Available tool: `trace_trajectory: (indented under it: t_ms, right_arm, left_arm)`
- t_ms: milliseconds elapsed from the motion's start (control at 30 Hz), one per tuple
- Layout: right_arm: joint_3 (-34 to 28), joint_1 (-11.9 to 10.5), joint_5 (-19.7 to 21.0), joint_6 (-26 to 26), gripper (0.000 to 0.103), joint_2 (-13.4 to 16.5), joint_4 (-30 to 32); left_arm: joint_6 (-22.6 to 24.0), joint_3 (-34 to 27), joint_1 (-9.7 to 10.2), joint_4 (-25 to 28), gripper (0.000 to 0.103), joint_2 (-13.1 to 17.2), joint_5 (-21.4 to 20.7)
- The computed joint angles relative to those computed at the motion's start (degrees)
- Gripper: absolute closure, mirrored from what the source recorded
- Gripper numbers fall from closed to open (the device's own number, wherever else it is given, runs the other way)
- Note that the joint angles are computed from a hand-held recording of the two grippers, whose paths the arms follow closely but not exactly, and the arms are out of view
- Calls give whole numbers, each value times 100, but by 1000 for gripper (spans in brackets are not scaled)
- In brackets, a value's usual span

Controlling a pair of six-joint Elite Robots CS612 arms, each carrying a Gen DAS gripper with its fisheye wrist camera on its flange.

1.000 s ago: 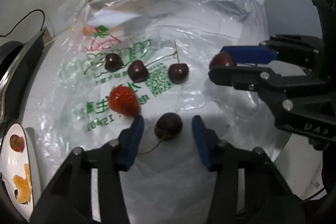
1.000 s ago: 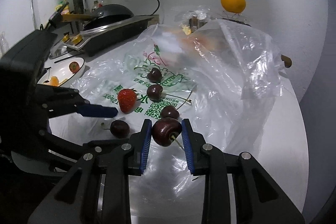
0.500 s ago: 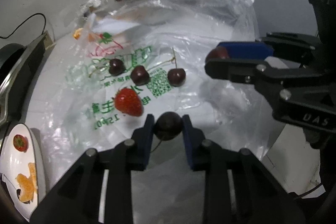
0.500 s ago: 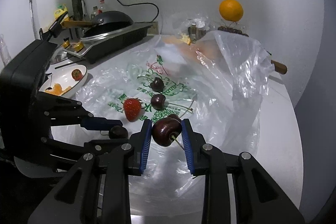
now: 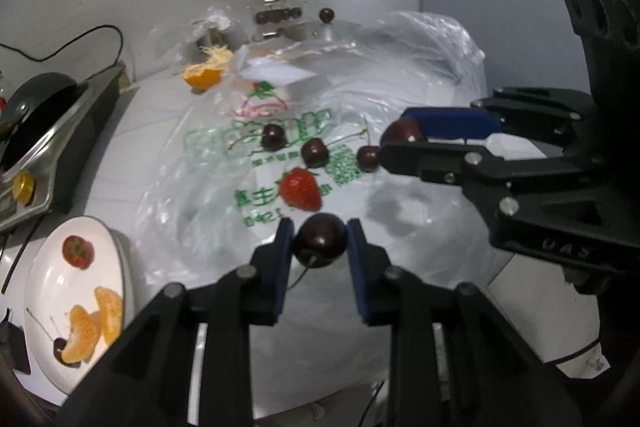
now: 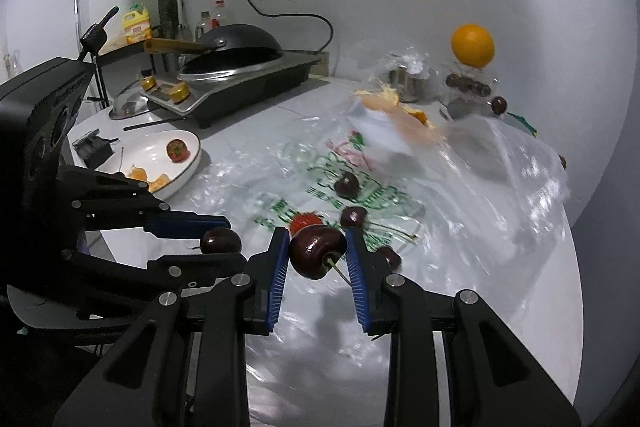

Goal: Organize fruits
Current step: 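Carry both cherries over the white plate and open both tools to drop them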

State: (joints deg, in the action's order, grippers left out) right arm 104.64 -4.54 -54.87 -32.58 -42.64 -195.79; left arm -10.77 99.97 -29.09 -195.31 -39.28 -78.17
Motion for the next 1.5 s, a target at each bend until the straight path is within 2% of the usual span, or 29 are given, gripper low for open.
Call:
trace_trajectory:
  t_ms: [367,733,1133,1500]
  right_arm:
    - [-29,283,-131,149,72,-24,-122]
    - [-122,610,-306,33,72,-40,24]
    - [-363,985,-362,-36,72,49,401]
    - [-696,1295,-461,-178,72,187,786]
  left_arm:
    - [-93,357,189,-439,76,-123,2]
    - [-303,668,426,-858,76,-202,25]
    - [-488,991,714,-1285,76,-239,226]
    - [-707,1036,1060,-1447,76,-134,283]
